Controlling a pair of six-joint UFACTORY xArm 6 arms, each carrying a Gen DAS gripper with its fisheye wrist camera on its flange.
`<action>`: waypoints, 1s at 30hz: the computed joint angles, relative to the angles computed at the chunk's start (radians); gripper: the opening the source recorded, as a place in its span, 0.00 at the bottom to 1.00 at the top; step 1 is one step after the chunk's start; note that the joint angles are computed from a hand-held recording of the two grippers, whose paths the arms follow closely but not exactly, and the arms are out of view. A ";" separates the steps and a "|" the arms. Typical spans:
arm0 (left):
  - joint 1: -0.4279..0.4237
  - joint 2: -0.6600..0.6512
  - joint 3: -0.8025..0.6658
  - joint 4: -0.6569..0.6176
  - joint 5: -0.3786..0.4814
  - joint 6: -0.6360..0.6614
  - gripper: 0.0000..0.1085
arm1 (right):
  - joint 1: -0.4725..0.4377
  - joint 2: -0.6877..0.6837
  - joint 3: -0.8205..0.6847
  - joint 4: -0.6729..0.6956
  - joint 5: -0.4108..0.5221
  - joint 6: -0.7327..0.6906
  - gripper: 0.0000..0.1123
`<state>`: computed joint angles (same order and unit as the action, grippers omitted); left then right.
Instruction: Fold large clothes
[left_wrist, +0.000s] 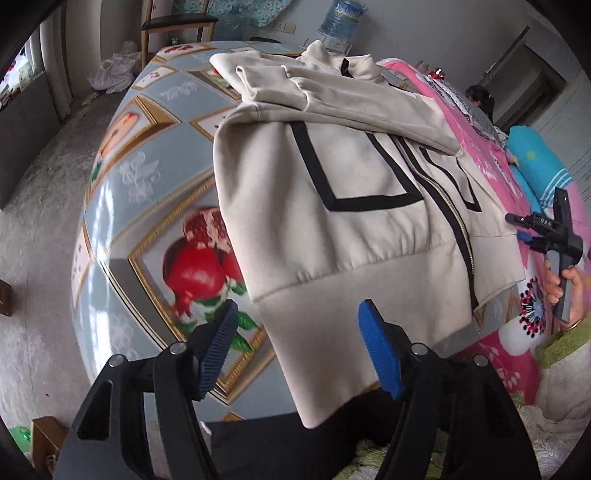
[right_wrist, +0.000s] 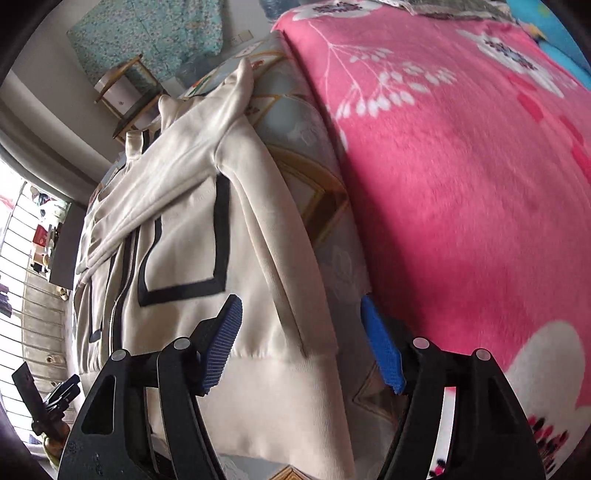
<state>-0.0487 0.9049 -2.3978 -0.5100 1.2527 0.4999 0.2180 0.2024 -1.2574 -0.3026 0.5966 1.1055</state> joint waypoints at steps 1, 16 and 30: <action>0.004 -0.031 0.058 -0.020 -0.012 0.004 0.61 | 0.005 -0.014 0.029 0.007 -0.014 0.014 0.57; 0.029 -0.172 0.336 -0.139 -0.045 0.039 0.33 | 0.064 -0.157 0.251 -0.055 -0.139 0.201 0.35; 0.032 -0.218 0.394 -0.168 -0.114 0.060 0.04 | 0.142 -0.144 0.181 -0.261 -0.012 0.374 0.04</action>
<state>-0.0171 0.6865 -2.0037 -0.6784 1.1386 0.5599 0.3598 0.0584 -1.0768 -0.5634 0.5842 1.4795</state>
